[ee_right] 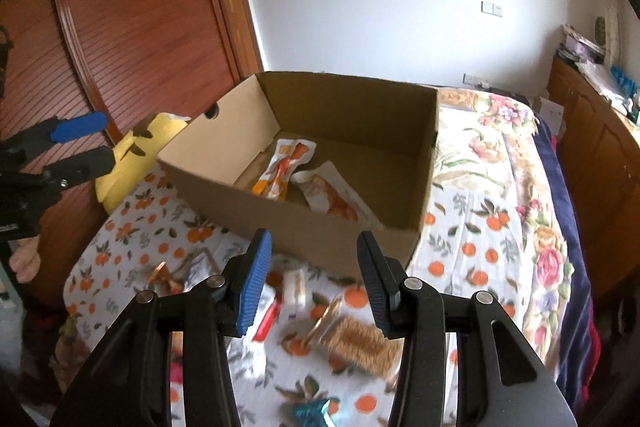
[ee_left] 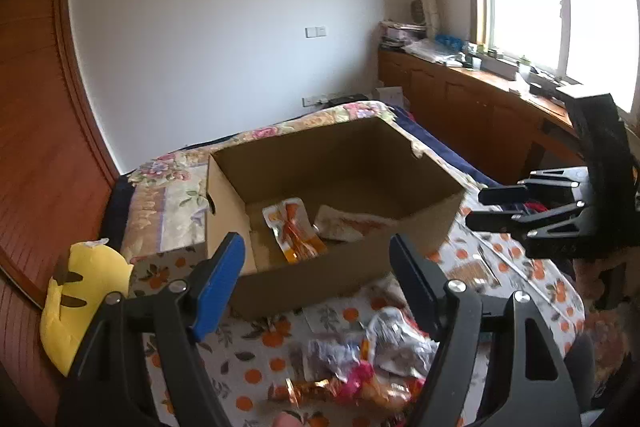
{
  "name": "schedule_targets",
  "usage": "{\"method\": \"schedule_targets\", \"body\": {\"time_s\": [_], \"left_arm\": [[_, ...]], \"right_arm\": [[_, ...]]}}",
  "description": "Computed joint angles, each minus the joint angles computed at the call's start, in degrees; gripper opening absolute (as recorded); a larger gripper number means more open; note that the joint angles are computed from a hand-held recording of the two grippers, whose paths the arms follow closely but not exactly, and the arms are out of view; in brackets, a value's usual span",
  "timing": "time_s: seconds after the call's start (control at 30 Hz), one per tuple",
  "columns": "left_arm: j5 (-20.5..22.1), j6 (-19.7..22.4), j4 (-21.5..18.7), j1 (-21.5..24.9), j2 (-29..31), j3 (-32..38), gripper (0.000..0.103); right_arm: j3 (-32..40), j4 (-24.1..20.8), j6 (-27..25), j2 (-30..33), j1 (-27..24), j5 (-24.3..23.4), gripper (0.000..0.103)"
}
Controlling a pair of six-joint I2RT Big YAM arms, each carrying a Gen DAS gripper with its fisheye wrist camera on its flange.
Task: Organize snacks
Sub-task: 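Withdraw both open tools from the box back to the snack pile, then grasp the pink-labelled sausage packet with the left tool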
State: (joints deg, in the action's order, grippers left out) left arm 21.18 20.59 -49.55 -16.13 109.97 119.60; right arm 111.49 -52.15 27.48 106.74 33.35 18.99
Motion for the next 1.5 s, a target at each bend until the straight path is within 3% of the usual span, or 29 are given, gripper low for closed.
{"method": "schedule_targets", "body": {"time_s": [0.2, 0.33, 0.6, 0.93, 1.37, 1.43, 1.47, 1.5], "left_arm": [[4.69, -1.18, -0.63, 1.32, -3.86, -8.48, 0.075], [4.47, -1.58, 4.83, 1.26, -7.56, -16.82, 0.075], [2.41, -4.29, 8.15, 0.74, -9.18, -25.54, 0.075], [1.45, -9.43, 7.54, -0.45, -8.03, -29.08, 0.075], [-3.87, -14.85, 6.44, -2.65, -5.25, -27.52, 0.074], [-4.00, -15.45, 6.27, -2.72, -4.98, -27.36, 0.066], [-3.86, -15.66, 6.40, -2.63, -4.93, -27.40, 0.053], [-4.11, -15.56, 5.82, -2.69, -4.67, -27.06, 0.049]], "right_arm": [[-8.21, 2.62, 2.16, -4.23, 2.60, 3.24, 0.053], [-14.13, 5.19, 3.94, -6.58, 3.97, 4.02, 0.061], [-23.16, 8.92, 7.23, -7.63, 5.58, 3.08, 0.062], [-28.30, 12.17, 6.96, -7.57, 6.17, 2.36, 0.062], [-27.54, 11.12, 3.24, -5.56, 6.89, 5.08, 0.064], [-27.82, 11.50, 3.19, -5.69, 6.81, 4.91, 0.064], [-28.08, 11.82, 3.17, -5.85, 6.73, 4.64, 0.064], [-28.39, 12.22, 3.14, -6.01, 6.63, 4.34, 0.064]]}}
